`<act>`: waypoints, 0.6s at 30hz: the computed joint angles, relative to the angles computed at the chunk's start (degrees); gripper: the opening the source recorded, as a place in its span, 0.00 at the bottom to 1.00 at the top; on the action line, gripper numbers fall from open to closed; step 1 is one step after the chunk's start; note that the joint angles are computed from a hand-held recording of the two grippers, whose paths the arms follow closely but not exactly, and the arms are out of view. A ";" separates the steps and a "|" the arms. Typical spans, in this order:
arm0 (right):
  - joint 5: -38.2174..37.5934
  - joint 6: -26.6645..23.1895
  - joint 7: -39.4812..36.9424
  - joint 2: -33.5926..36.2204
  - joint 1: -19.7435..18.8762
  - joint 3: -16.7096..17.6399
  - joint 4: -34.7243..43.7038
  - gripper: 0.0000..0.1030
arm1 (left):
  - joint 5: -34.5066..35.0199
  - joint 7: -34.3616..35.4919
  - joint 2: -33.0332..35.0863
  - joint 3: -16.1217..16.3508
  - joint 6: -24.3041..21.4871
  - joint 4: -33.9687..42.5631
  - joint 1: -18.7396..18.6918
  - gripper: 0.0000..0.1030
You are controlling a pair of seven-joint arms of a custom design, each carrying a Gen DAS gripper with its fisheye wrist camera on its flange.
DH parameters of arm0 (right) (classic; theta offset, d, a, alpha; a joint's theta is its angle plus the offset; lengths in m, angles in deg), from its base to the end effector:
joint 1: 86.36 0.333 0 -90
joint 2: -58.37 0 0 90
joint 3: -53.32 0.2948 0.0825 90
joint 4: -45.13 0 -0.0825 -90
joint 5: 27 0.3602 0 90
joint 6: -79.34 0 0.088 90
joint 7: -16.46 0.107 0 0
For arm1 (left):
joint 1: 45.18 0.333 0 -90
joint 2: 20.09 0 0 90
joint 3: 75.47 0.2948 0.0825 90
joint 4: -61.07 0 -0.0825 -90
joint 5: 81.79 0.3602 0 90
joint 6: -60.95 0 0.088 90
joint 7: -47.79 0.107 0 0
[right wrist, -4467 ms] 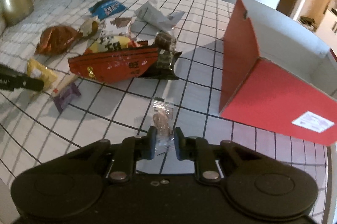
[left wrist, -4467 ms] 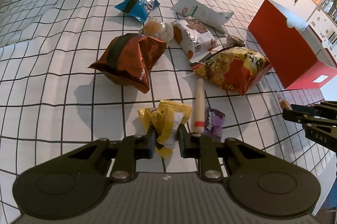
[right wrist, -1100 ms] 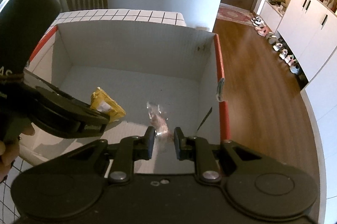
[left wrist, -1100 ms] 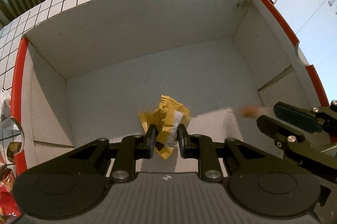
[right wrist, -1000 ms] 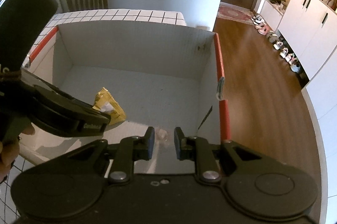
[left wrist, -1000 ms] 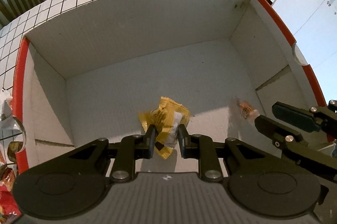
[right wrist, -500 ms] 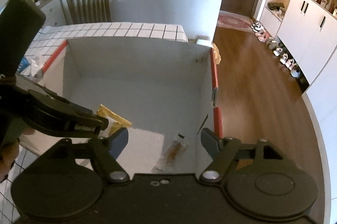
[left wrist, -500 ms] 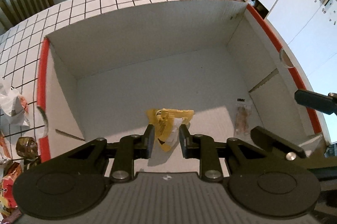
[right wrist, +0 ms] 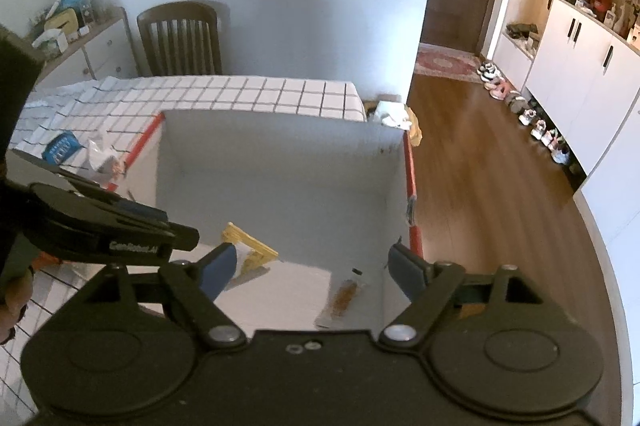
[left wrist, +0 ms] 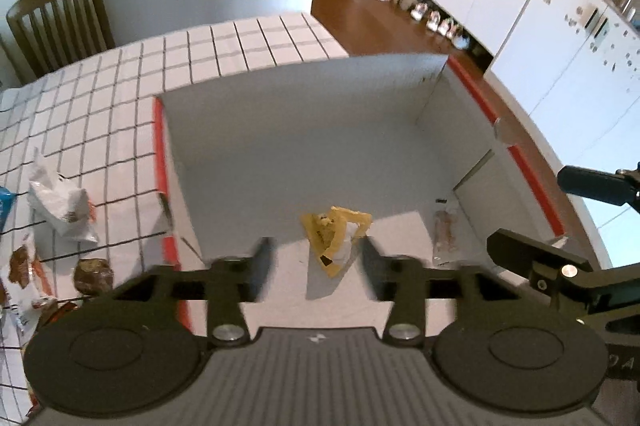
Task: Organize snacks
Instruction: 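Open the left tool dropping the yellow wrapper while the right tool releases the jerky bag, then move both tools back to the table and grasp the brown-red bag and orange chip bag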
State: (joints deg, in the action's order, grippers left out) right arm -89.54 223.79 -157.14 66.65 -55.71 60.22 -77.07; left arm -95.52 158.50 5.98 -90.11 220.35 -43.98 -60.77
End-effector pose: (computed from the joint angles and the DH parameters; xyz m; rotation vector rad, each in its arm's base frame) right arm 0.4392 0.3468 0.3560 -1.6398 1.9772 -0.7672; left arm 0.5809 -0.3062 0.3406 -1.3123 2.5869 -0.7942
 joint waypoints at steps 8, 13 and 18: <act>-1.84 -2.94 2.82 -2.38 1.82 1.70 0.54 0.86 | -15.10 16.44 -8.34 -7.62 3.99 -8.89 8.57 0.67; -3.93 -4.58 4.51 -3.39 3.23 3.21 1.49 0.91 | -29.17 29.64 -13.96 -9.38 2.90 -13.22 12.35 0.75; -6.16 -6.14 6.97 -2.29 4.97 4.11 4.11 0.98 | -39.16 37.54 -17.95 -6.71 -0.87 -15.41 13.35 0.81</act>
